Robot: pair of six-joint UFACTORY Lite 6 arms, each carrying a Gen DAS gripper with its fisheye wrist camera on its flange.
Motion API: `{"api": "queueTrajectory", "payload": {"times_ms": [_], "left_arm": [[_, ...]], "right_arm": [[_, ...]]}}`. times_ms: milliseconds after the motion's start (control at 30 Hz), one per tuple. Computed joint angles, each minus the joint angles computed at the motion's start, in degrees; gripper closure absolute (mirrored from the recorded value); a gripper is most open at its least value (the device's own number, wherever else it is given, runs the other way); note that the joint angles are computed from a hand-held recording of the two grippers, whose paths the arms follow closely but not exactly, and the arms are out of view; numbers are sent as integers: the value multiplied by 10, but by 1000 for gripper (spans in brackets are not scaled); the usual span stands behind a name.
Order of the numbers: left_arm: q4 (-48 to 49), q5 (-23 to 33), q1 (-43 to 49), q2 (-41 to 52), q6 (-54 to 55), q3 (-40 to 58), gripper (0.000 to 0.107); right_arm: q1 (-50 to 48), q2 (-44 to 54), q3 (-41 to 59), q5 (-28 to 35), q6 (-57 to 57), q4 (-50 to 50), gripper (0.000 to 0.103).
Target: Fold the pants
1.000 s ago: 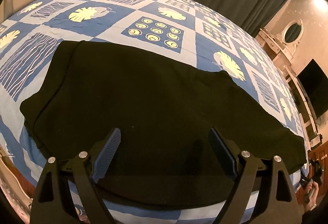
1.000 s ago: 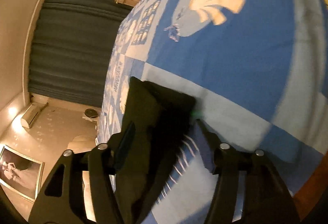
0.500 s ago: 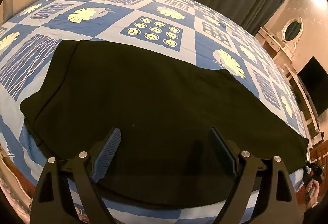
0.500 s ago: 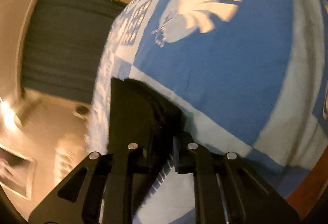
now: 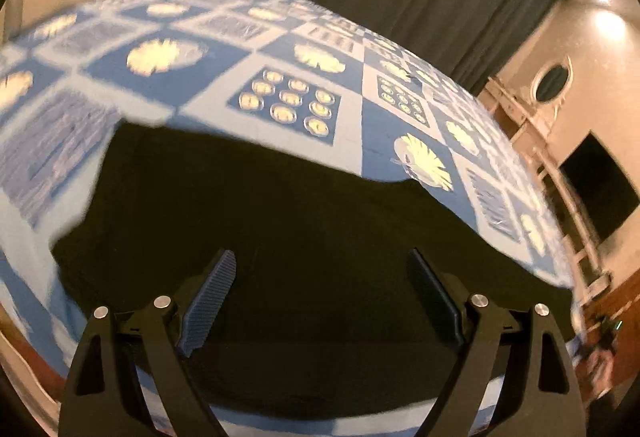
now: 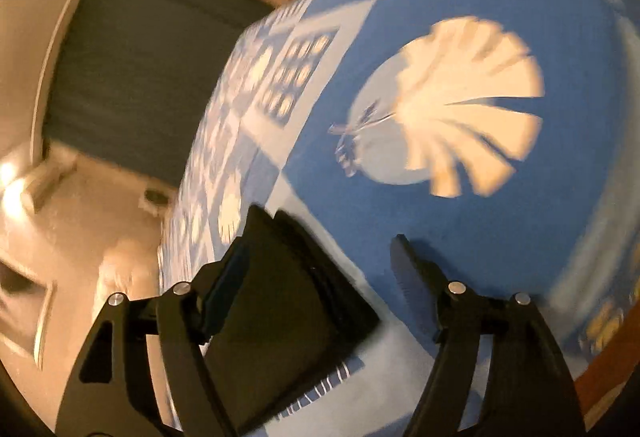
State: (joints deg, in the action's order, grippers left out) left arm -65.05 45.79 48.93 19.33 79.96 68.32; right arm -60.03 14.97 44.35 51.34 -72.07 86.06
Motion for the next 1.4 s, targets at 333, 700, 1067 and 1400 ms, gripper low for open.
{"api": "queueTrajectory", "payload": {"times_ms": [333, 700, 1067, 1400], "left_arm": [[82, 3, 28, 152, -113, 164, 21], [108, 12, 32, 187, -109, 187, 17], [122, 13, 28, 194, -125, 197, 16], [131, 43, 36, 211, -152, 227, 16]], "right_arm": [[149, 25, 99, -71, 128, -197, 33], [167, -35, 84, -57, 221, -246, 81], [272, -213, 72, -47, 343, -238, 81], [579, -251, 177, -177, 595, -349, 81]]}}
